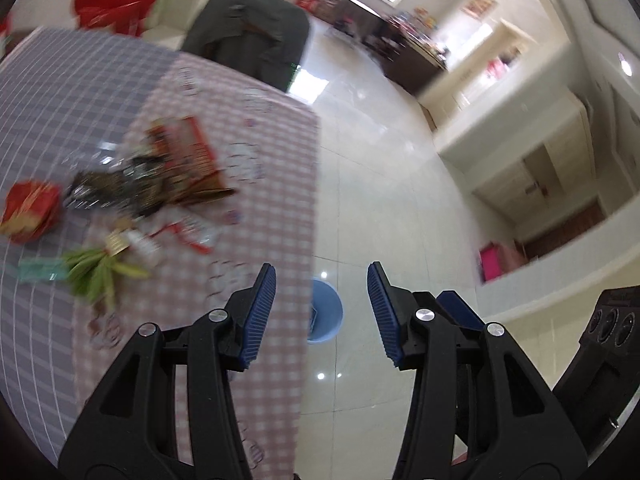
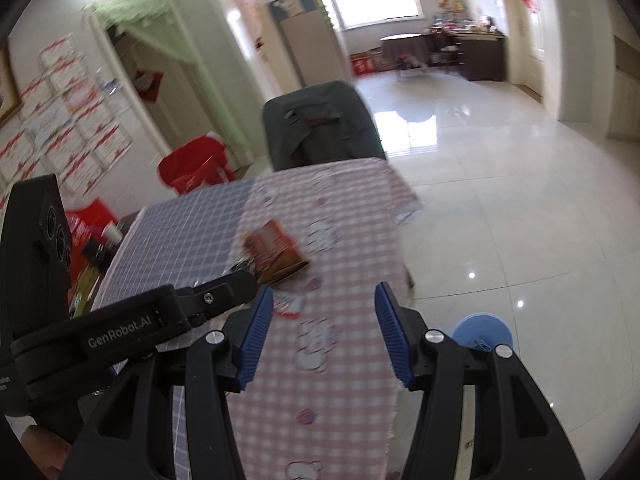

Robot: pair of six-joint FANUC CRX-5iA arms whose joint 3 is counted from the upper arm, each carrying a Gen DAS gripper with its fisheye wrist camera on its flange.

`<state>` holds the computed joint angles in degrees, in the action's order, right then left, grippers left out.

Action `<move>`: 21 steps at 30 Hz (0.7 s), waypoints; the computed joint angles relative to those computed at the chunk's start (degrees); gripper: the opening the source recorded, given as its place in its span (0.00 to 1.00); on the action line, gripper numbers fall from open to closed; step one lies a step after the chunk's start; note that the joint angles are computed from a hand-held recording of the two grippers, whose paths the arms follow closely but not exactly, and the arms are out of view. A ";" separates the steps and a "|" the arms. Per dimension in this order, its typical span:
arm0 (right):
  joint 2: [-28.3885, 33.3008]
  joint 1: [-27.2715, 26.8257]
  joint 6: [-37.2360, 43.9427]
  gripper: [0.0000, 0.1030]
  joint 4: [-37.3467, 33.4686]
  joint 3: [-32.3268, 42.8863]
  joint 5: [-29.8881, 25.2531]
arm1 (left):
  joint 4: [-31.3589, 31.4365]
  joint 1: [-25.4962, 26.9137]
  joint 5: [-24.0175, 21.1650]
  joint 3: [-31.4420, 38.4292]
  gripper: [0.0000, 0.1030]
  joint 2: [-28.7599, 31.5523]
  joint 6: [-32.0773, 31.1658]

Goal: Collect trash
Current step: 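Move both open grippers back over the table trash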

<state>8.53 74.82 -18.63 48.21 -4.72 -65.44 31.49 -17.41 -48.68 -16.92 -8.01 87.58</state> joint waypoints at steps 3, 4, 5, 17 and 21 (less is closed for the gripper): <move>4.38 -0.18 4.34 0.53 -1.53 5.00 1.23 | -1.05 3.72 0.19 -3.84 0.46 -3.94 2.67; 5.53 -0.28 5.56 0.53 -2.07 6.19 1.75 | -1.19 5.05 -0.08 -4.93 0.46 -4.93 3.27; 6.57 -0.35 6.84 0.54 -2.67 7.42 2.14 | -0.70 6.54 -0.30 -6.29 0.46 -5.85 3.06; 19.26 -2.58 21.14 0.54 -13.91 20.94 6.96 | -6.54 18.09 -1.66 -12.78 0.50 -7.50 8.05; 20.85 -3.80 22.75 0.54 -15.99 21.93 7.78 | -7.14 19.53 -2.27 -12.77 0.51 -4.29 7.47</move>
<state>29.38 71.03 4.12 32.22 17.22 -57.66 24.35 2.12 -50.95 -29.69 -12.31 95.05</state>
